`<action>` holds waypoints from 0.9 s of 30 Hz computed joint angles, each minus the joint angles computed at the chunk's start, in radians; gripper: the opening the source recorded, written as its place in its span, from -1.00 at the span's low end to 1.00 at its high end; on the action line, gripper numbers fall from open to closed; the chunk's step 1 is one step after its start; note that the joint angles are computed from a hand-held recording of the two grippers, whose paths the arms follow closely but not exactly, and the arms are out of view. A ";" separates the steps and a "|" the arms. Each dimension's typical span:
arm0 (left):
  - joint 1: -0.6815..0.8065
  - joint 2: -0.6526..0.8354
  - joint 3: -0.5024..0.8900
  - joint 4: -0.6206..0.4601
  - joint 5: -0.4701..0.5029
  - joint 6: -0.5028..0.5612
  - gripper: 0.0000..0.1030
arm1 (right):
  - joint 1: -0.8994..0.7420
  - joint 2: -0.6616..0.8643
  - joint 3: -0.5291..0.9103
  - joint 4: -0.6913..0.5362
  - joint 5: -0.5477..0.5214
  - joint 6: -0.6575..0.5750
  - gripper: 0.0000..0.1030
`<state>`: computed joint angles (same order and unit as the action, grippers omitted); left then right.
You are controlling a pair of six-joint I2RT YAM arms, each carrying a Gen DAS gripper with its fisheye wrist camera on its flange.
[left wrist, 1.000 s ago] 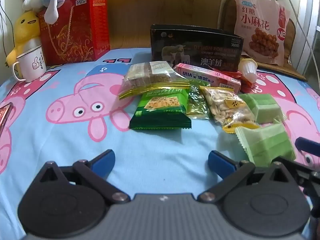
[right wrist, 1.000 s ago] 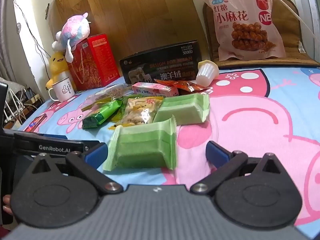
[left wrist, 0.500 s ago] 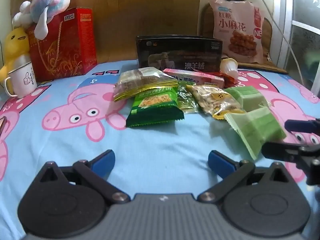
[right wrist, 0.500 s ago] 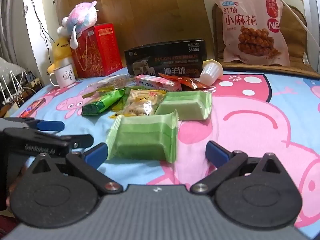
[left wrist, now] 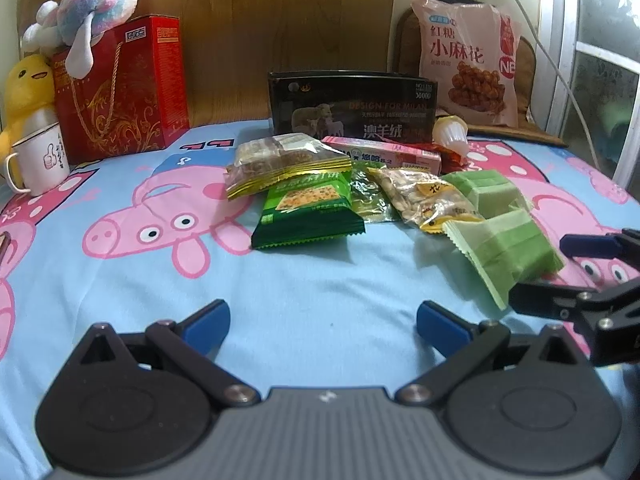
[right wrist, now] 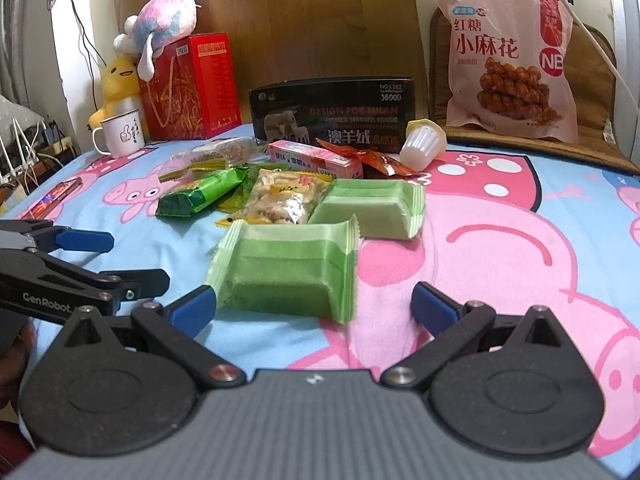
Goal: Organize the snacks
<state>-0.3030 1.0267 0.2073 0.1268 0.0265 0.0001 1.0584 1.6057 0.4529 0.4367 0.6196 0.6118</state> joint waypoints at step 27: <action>-0.023 0.006 -0.006 0.016 -0.032 0.011 1.00 | 0.006 -0.003 -0.014 0.023 0.009 0.006 1.00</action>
<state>-0.3262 1.0326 0.2010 0.1430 -0.0054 0.0112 1.0642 1.6029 0.4384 0.4596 0.6288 0.6181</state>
